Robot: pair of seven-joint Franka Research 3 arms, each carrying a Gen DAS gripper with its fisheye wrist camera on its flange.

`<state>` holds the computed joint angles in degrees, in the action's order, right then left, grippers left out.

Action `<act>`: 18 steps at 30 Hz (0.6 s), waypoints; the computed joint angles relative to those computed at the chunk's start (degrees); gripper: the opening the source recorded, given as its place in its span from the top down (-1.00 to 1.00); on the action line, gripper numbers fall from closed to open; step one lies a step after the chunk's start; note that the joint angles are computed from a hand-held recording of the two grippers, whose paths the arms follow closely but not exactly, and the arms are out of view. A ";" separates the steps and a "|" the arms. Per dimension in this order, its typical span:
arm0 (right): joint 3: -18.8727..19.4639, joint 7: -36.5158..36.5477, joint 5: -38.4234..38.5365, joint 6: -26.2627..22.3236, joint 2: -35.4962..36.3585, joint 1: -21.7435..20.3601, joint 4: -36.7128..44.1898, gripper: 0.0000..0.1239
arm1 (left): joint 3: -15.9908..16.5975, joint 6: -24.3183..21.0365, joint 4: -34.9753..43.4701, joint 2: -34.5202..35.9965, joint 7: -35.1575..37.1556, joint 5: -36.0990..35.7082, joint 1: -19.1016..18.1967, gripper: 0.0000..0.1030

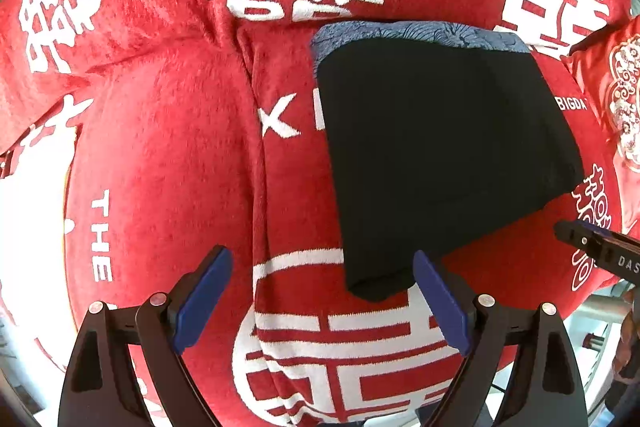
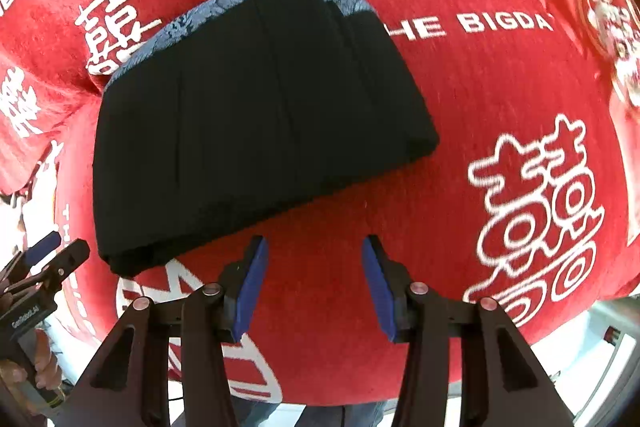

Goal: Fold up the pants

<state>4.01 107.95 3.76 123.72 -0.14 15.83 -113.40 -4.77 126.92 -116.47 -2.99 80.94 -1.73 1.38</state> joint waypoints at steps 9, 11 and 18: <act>-0.38 0.05 6.44 1.51 -3.68 -0.70 -3.62 -0.07 | -0.23 0.79 0.08 0.49 1.01 0.06 -0.34 -0.79; -0.52 -1.33 8.10 2.04 -4.32 -0.95 -4.44 -0.14 | -0.27 1.11 0.31 1.03 0.58 -0.23 -0.33 -0.79; -1.01 -6.84 11.77 0.88 -4.04 -1.72 -3.16 -0.21 | -0.13 0.73 1.73 2.52 -0.78 -4.52 0.13 -0.80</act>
